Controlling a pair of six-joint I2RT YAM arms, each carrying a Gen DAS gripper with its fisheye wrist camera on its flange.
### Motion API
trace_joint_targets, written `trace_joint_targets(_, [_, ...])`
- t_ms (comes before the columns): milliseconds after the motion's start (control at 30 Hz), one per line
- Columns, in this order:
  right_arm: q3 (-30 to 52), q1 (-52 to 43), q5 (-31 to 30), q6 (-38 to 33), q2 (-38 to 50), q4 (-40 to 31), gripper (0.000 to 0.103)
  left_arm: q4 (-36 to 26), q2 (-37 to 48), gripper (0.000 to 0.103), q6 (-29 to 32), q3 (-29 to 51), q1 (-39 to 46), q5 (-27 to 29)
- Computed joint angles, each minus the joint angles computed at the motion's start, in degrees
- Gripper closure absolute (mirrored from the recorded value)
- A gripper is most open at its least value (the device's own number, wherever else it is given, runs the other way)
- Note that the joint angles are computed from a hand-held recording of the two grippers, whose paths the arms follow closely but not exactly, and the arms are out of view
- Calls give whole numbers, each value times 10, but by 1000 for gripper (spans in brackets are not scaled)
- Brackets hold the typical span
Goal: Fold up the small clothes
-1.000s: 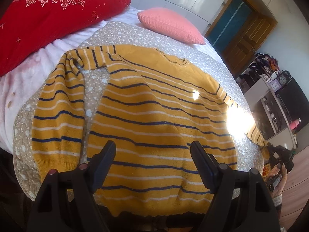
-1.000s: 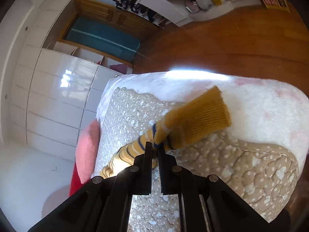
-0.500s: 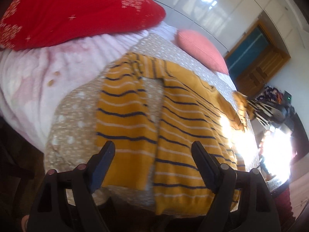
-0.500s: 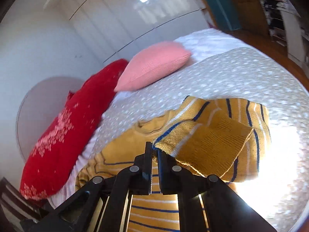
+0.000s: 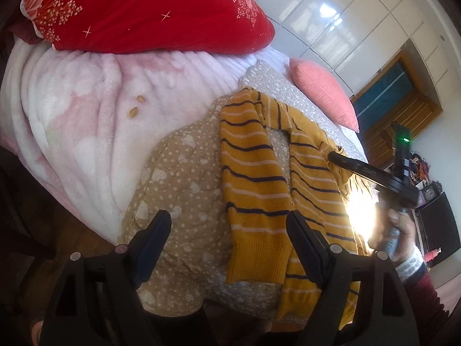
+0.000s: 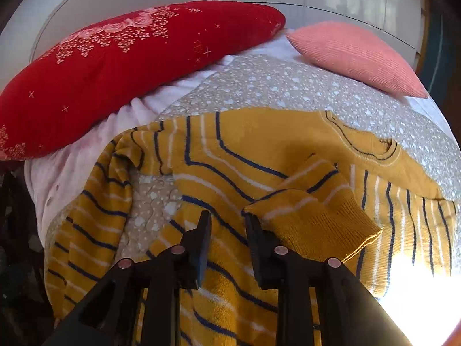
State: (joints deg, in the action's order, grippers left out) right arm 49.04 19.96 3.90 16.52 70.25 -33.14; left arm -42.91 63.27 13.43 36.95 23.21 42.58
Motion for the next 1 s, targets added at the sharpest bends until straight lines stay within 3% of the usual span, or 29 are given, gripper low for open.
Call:
trace_joint_targets(100, [19,-40,-80,-28,-41,-55,45,1,9,22,2,-1,6,7])
trace_joint_targets(133, [23,-50,-89,-36,-56,-71,43,2,12,22,2,-2,7,8])
trace_joint_targets(300, [16,-105,-13,-16,-89,-107,43,3,15,22,-11,-4,-6,9])
trace_joint_targets(467, [-1,-174,-55,12,-29,-50,43,-13,-12,22,-10,-7,-20,14])
trace_joint_targets(500, [4,-176,-52,14,-4,-46,44,-16,-13,22,-9,-7,-19,14])
trace_joint_targets(567, [20,-177,-43,16,37,-53,82,-22,-11,22,2,-5,-7,17])
trace_joint_targets(600, [29,-181,-52,11,49,-59,96,-22,-8,22,6,-5,0,16])
trace_joint_targets(733, [77,-158,-51,27,63,-51,96,-15,16,22,16,-2,30,13])
trace_joint_targets(867, [172,-104,-59,44,133,-36,96,-17,18,22,25,0,56,12])
trace_joint_targets(1000, [249,-42,-82,60,228,-12,83,-24,16,22,45,2,93,4])
